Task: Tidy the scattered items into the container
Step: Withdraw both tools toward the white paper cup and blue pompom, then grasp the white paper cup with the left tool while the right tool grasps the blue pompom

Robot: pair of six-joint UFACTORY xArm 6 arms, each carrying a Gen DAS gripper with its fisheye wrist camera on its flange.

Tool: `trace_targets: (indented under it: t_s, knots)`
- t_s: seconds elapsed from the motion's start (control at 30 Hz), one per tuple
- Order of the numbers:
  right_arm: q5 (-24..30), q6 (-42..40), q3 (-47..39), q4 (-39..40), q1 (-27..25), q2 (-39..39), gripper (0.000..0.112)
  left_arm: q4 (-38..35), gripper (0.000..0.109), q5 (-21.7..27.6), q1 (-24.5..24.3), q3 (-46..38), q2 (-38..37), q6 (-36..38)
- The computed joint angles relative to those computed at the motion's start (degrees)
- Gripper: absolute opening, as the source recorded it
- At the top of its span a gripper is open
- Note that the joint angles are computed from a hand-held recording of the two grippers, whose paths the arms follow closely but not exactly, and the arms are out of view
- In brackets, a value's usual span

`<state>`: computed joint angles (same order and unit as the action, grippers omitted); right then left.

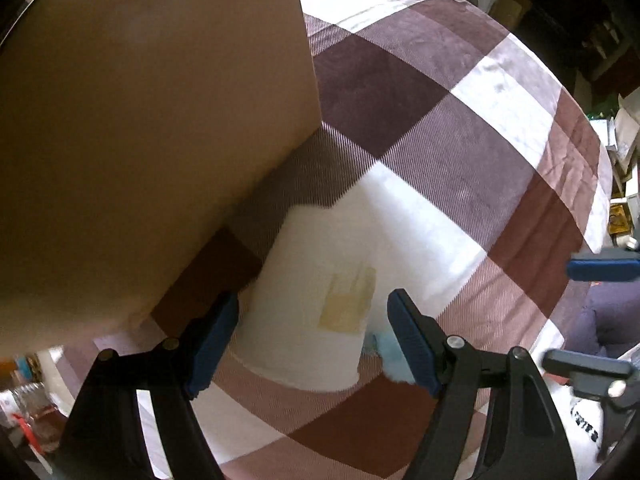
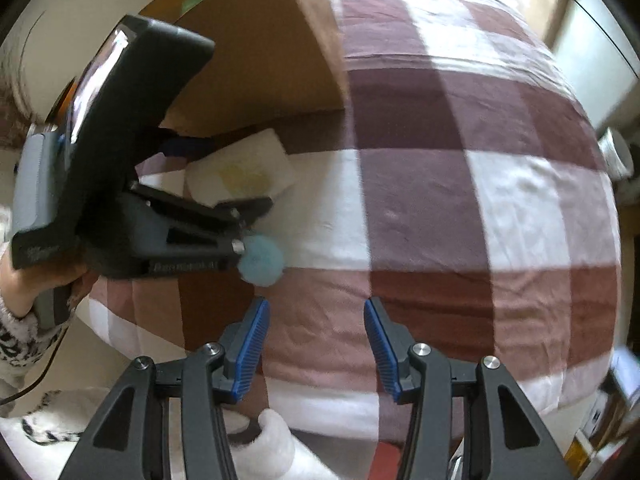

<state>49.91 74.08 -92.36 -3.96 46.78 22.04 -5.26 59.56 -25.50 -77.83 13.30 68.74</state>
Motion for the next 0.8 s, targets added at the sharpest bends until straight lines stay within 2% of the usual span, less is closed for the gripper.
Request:
trace_targets:
  t_s: [0.17, 0.3, 0.43, 0.53, 0.63, 0.73, 0.8]
  knots:
    - [-5.23, -7.85, -4.54, 2.46, -0.65, 6.5, 0.05, -1.51, 0.071, 3.69, 3.02, -3.47, 2.04, -2.22]
    - [-6.06, -10.14, -7.91, 3.07, -0.8, 10.61, 0.05, -2.26, 0.071, 10.58, 5.64, -10.94, 7.38, -5.97]
    - [-2.86, -12.88, -13.75, 1.74, -0.7, 14.71, 0.05, -2.21, 0.071, 13.78, 7.67, -15.1, 10.78, -8.45]
    - [3.41, -15.3, -20.35, 1.93, -0.92, 18.76, 0.05, -2.36, 0.071, 15.84, 8.23, -18.52, 13.0, -9.83]
    - [5.13, -15.34, -21.78, 1.15, -0.98, 19.48, 0.043, -2.09, 0.071, 15.92, 8.7, -19.14, 13.52, -10.7]
    - [2.65, -15.17, -18.28, 2.6, -1.38, 17.53, 0.029, -2.9, 0.069, 18.56, 9.39, -21.9, 15.55, -12.9]
    - [1.93, -15.27, -16.93, 3.97, -1.53, 16.52, 0.026, -3.54, 0.065, 19.05, 9.76, -22.39, 15.98, -13.34]
